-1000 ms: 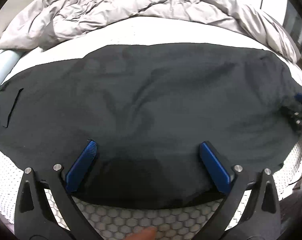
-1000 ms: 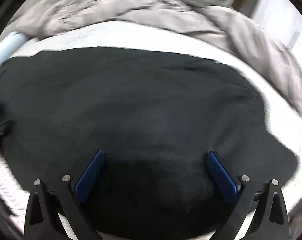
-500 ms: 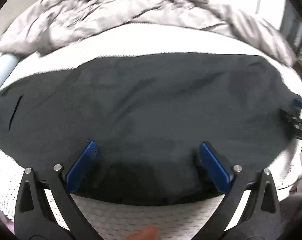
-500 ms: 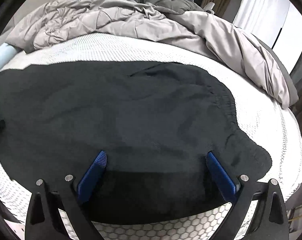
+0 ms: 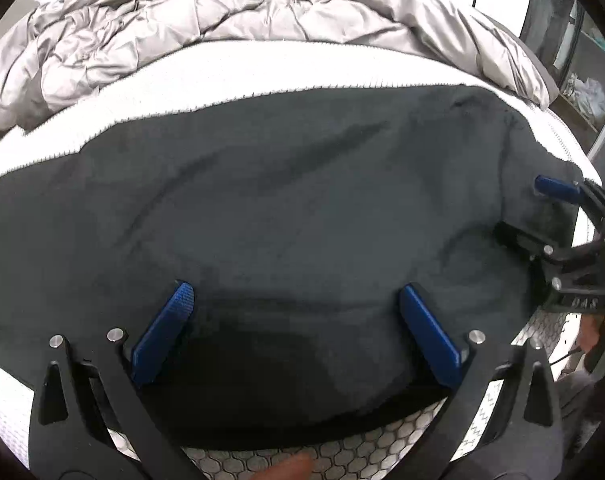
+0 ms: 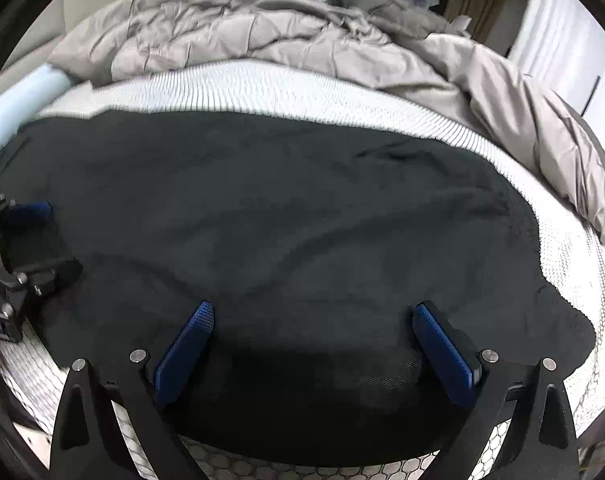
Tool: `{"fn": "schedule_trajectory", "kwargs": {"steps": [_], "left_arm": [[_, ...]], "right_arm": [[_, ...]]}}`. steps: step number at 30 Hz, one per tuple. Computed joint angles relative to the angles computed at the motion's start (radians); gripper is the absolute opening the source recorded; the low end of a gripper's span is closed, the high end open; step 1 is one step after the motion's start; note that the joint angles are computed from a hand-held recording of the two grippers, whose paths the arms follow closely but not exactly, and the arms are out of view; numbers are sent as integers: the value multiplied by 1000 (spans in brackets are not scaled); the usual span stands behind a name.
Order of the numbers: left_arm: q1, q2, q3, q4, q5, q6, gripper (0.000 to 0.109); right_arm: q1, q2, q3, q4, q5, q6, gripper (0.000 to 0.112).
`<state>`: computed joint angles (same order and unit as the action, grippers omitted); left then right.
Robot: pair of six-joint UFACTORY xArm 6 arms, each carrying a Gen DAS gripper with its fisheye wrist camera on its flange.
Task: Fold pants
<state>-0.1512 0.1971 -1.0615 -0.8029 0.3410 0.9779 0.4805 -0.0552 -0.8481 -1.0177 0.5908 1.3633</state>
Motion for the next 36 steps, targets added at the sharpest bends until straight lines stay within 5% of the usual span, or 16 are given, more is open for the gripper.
{"fn": "schedule_trajectory", "kwargs": {"steps": [4, 9, 15, 20, 24, 27, 30, 33, 36], "left_arm": [[-16, 28, -16, 0, -41, 32, 103], [5, 21, 15, -121, -60, 185, 103], [126, 40, -5, -59, -42, 120, 103], [192, 56, -20, -60, -70, 131, 103], [226, 65, -36, -45, -55, 131, 103], [247, 28, -23, -88, -16, 146, 102], [256, -22, -37, -171, 116, 207, 102], [202, 20, -126, -83, 123, 120, 102], [153, 139, -286, 87, 166, -7, 102]], "right_arm": [[-5, 80, -61, 42, -84, -55, 102], [17, 149, -128, 67, -21, -147, 102], [39, -4, -3, -49, 198, -101, 102], [-66, -172, 156, -13, 270, 14, 102], [-171, -239, 230, 33, 136, 56, 102], [-69, -263, 206, -64, 281, 206, 102], [-46, -300, 186, -197, 201, 385, 102], [-30, -130, 13, -172, 170, 273, 102], [-46, 108, -196, 2, 40, -41, 102]]}}
